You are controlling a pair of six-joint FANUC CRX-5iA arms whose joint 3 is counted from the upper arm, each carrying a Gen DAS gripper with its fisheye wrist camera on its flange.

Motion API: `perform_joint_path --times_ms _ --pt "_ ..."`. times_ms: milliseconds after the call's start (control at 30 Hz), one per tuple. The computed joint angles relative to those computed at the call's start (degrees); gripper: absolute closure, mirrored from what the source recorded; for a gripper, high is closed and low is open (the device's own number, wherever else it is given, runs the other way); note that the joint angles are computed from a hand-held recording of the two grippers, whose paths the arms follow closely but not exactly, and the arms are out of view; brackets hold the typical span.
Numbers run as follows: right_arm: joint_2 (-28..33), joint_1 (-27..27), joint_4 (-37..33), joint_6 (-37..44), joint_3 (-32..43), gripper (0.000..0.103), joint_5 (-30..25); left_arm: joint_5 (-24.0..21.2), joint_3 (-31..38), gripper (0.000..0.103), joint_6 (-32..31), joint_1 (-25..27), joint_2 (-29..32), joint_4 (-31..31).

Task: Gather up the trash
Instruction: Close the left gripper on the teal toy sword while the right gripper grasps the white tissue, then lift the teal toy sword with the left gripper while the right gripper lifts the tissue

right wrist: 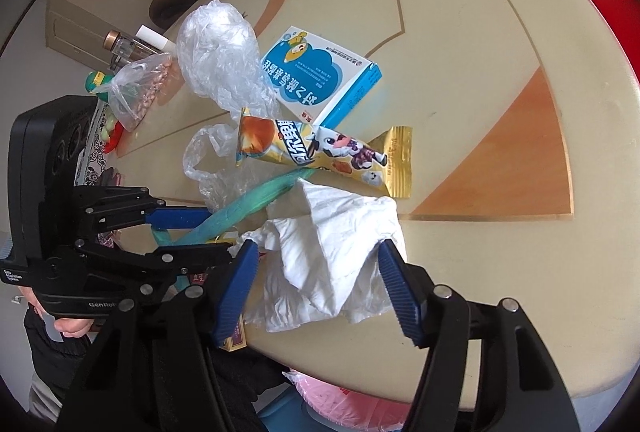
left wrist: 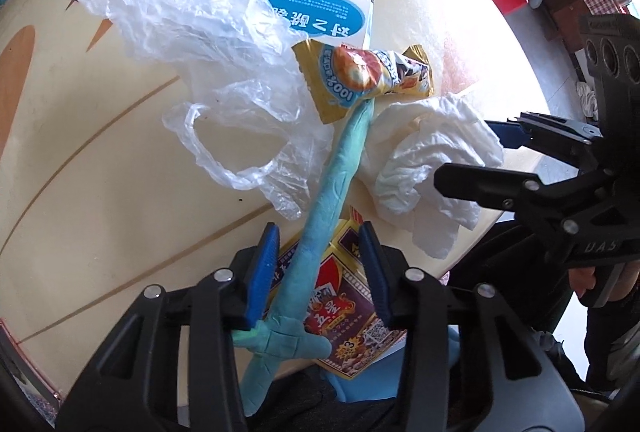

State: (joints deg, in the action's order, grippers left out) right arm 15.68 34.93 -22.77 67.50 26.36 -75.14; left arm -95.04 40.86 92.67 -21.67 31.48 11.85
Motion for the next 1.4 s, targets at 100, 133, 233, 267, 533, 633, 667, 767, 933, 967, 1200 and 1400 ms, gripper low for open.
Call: perform_joint_path --times_ms 100,133,233,267,533,633,667,767,933,967,1200,1400 --pt "-0.51 0.32 0.7 0.02 -0.76 0.041 0.86 -0.02 0.2 0.072 0.06 0.17 0.25 0.09" --pt "-0.56 0.43 0.9 0.01 -0.83 0.041 1.01 -0.34 1.23 0.076 0.03 0.57 1.02 0.27" --pt "-0.58 0.56 1.07 -0.2 -0.95 0.046 1.26 -0.68 1.93 0.078 1.81 0.78 1.26 1.03" --pt "-0.67 0.47 0.89 -0.15 -1.09 0.048 1.28 -0.55 1.74 0.079 1.8 1.17 1.25 1.3" --pt "-1.02 0.62 1.1 0.03 -1.96 0.07 2.14 0.14 0.43 0.081 1.88 1.8 0.26 1.27" --pt "-1.25 0.52 1.11 -0.12 -2.29 0.076 2.47 0.35 0.42 0.081 1.79 2.01 0.01 1.47" --pt "-1.39 0.48 1.04 -0.21 -2.47 0.079 2.74 0.43 0.26 0.081 1.89 1.94 -0.28 1.52" --pt "-1.69 0.37 0.81 0.01 -2.77 0.084 3.31 0.33 0.57 0.081 1.56 1.85 -0.71 1.46" --pt "-1.97 0.45 1.26 -0.42 -2.8 0.086 4.22 -0.7 1.22 0.081 1.85 2.24 -1.0 1.56" --pt "-2.01 0.45 1.21 -0.46 -2.77 0.087 4.31 -0.73 1.22 0.081 1.9 2.37 -1.14 1.59" --pt "-2.36 0.42 1.32 -0.71 -2.79 0.087 4.85 -0.9 -0.17 0.081 2.25 3.39 -2.75 1.58" --pt "-2.27 0.7 1.23 -0.92 -2.45 0.087 5.29 -1.23 -1.67 0.081 2.29 4.28 -4.74 0.99"
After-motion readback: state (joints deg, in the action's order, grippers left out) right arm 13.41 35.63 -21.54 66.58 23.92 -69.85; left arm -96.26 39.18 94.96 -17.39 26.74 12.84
